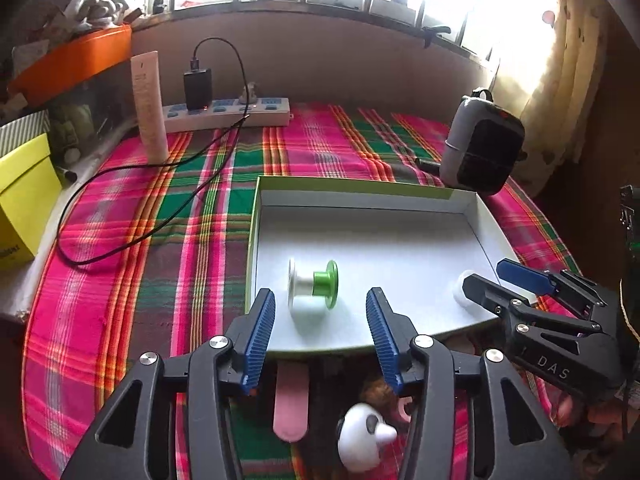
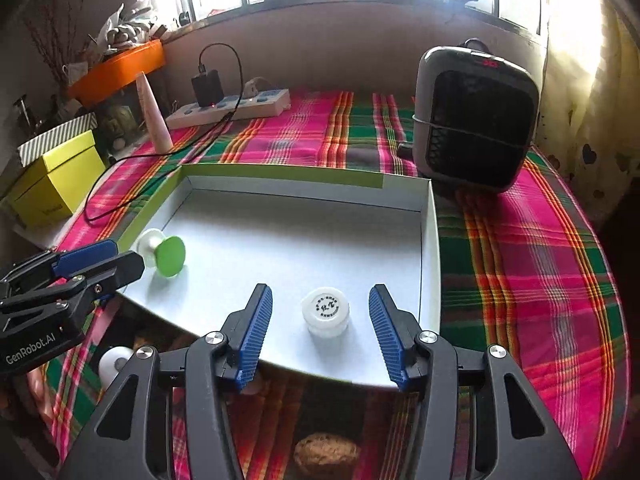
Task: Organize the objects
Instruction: 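Lower the jar into the tray and open the right tool while the left tool releases the spool there, then withdraw both open tools from the tray toward the remaining items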
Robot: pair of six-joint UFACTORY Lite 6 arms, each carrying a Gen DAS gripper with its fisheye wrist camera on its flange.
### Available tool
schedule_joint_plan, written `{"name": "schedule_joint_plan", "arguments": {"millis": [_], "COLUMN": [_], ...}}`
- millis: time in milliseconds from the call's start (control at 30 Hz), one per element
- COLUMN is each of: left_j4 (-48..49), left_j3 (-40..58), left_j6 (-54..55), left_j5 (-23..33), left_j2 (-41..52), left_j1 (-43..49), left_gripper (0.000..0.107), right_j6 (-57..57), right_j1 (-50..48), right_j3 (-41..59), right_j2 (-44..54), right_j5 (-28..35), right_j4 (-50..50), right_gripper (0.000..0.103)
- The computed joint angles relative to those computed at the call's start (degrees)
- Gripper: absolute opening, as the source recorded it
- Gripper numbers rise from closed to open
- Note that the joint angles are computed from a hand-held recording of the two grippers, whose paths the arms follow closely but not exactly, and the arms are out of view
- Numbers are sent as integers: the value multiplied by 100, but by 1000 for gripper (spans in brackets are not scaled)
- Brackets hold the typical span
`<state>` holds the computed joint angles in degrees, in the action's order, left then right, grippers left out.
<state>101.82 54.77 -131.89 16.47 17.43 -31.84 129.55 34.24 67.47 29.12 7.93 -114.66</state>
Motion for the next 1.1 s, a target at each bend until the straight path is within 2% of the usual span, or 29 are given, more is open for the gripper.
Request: {"name": "schedule_joint_plan", "arguments": {"millis": [200, 300, 867, 1100], "left_j4": [317, 172, 169, 815], "left_j3": [-627, -838, -1780, -2201], "left_j6": [-515, -440, -1033, -2046], "left_j5": [145, 266, 675, 778], "left_j2": [-602, -804, -1491, -1572], "left_j1": [-147, -288, -1036, -1282], "left_gripper": [47, 47, 47, 47], "right_j6": [759, 1200, 1750, 1638], "right_j1": [137, 221, 700, 907], "right_j3": [-508, -791, -1945, -2441], "right_j2": [-471, -702, -1562, -1781], "right_j5": [190, 287, 782, 1086], "right_j4": [-662, -1031, -1216, -910], "right_gripper": [51, 51, 51, 51]}}
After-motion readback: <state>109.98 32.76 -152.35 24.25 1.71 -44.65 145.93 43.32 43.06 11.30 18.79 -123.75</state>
